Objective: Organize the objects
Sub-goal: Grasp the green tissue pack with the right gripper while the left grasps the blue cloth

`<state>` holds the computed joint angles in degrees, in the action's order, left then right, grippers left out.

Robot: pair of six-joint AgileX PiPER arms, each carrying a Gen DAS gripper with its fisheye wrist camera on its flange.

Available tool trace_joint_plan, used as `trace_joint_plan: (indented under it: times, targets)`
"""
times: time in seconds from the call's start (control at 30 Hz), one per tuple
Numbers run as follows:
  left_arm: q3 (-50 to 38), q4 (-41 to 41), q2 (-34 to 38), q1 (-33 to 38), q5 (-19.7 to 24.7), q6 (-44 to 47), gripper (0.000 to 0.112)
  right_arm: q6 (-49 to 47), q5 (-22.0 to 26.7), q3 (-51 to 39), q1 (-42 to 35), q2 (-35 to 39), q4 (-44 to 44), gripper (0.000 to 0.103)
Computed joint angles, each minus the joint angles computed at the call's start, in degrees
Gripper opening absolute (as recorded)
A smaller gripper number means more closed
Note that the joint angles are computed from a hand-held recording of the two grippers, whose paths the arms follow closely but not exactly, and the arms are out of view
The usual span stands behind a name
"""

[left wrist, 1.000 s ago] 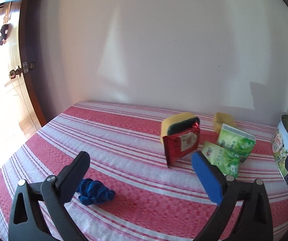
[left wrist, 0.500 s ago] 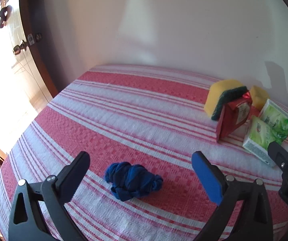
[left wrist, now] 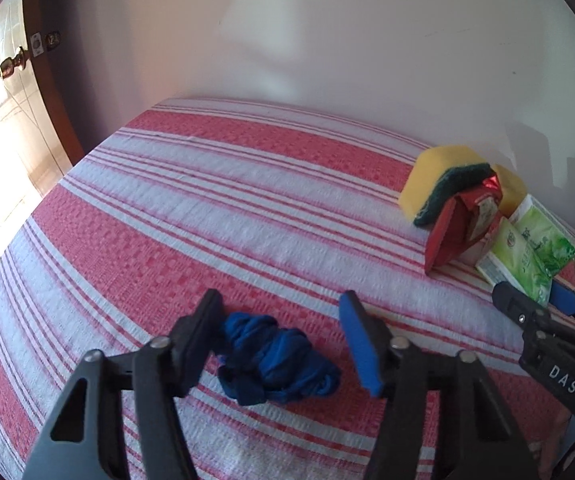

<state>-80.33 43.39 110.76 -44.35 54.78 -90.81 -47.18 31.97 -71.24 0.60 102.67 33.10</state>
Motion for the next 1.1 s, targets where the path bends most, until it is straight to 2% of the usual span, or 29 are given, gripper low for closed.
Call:
trace_joint_plan:
  times: [0.03,0.07,0.1,0.17,0.2,0.23,0.33,0.47,0.6,0.73,0.77,0.93,1.03,1.1]
  targets:
    - [0.77,0.46,-0.51,0.13,-0.88,-0.38,0.039,0.57,-0.65,0.52,0.26,-0.39,-0.96,0.069]
    - [1.88,0.93,-1.28,0.40,-2.40,-0.99,0.037,0.43,-0.98,0.95,0.34,-0.70,-1.17,0.066]
    - [3.97,1.62,-2.59,1.10,-5.77,-2.51,0.037,-0.11,-1.01,1.24,0.21,-0.89,-0.87,0.065]
    - [11.12,4.39,-7.13,3.26,-16.90,-8.56,0.037,-2.37,-0.44,2.04,-0.56,-1.48,1.31,0.063]
    - [12.99,5.90,-8.44,3.66,-20.29,-11.30,0.037,-4.64,0.60,2.28,-1.45,-1.65,3.86,0.062]
    - [14.04,7.82,-9.28,3.69,-21.39,-13.27,0.037,-7.53,1.96,2.62,-2.70,-1.83,7.19,0.062]
    - [13.68,14.57,-9.64,1.30,-16.92,-17.60,0.037,-14.71,3.00,5.71,-5.67,-4.17,14.96,0.062]
    - [15.36,24.15,-10.57,0.22,-18.83,-24.54,0.037,-24.00,3.28,10.98,-9.20,-8.47,23.35,0.062]
    - [15.36,31.87,-10.53,-2.16,-16.11,-28.64,0.037,-35.56,3.56,16.55,-14.16,-13.45,33.48,0.062]
    - [13.93,33.23,-9.57,-4.38,-12.80,-28.27,0.037,-46.04,5.62,23.76,-20.48,-20.08,42.36,0.062]
    - [13.47,33.17,-9.15,-4.86,-11.96,-27.89,0.037,-46.79,4.86,24.76,-20.46,-21.03,43.61,0.062]
    - [11.39,32.44,-6.88,-6.29,-8.97,-26.15,0.037,-48.27,8.27,24.47,-27.33,-21.10,43.19,0.062]
    - [9.52,31.68,-5.31,-7.63,-7.22,-25.83,0.037,-47.50,8.15,22.28,-27.30,-19.03,43.80,0.062]
    - [7.94,31.76,-4.32,-9.11,-4.90,-26.26,0.037,-47.80,10.36,21.79,-29.57,-18.83,43.86,0.062]
